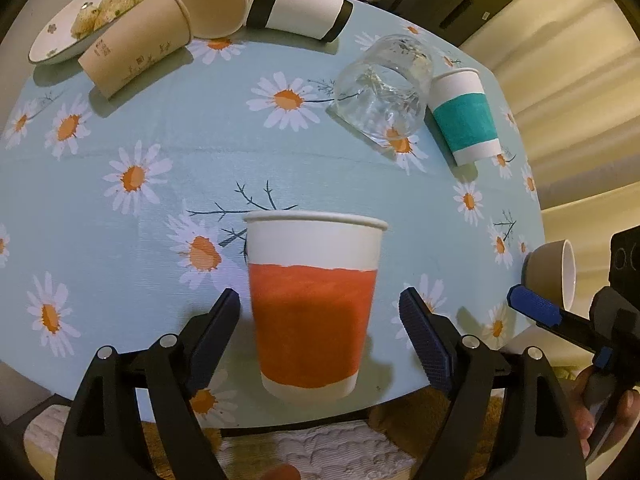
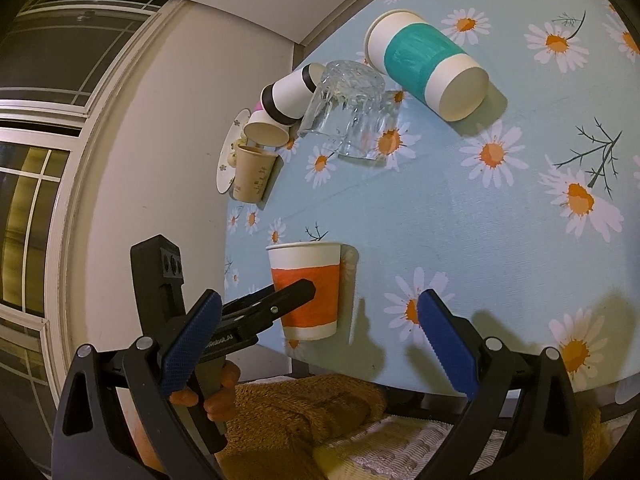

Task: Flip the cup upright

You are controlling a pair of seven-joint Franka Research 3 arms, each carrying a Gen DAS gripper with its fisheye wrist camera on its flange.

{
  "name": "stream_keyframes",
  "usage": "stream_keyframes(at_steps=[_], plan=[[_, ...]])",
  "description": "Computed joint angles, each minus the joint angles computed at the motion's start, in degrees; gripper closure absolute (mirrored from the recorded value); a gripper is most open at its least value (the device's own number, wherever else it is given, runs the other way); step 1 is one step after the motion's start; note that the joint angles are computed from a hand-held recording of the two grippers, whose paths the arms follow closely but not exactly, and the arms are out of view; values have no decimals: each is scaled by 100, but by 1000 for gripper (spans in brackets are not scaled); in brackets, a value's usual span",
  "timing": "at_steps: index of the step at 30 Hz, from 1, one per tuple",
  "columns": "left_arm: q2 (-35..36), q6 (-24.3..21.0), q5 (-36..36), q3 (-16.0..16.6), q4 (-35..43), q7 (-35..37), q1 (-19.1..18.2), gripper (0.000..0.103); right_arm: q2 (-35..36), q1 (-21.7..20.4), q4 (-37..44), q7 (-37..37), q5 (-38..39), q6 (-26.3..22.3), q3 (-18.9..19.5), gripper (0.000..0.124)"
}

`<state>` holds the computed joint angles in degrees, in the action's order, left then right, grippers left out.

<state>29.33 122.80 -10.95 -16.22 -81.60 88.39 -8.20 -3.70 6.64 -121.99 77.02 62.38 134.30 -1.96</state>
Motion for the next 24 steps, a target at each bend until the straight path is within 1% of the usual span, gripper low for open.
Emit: stream_keyframes(at_steps=[9, 13, 24], plan=[[-81, -59, -20, -1, -47, 117, 41, 23, 25, 5, 25, 16, -27, 1, 7, 26], [-172, -15, -5, 19, -145, 157, 56, 23, 50, 5, 36, 9, -70, 5, 14, 26], [-323, 31, -224, 16, -349, 368, 201, 23, 182, 35, 118, 146, -271, 30, 74, 26]])
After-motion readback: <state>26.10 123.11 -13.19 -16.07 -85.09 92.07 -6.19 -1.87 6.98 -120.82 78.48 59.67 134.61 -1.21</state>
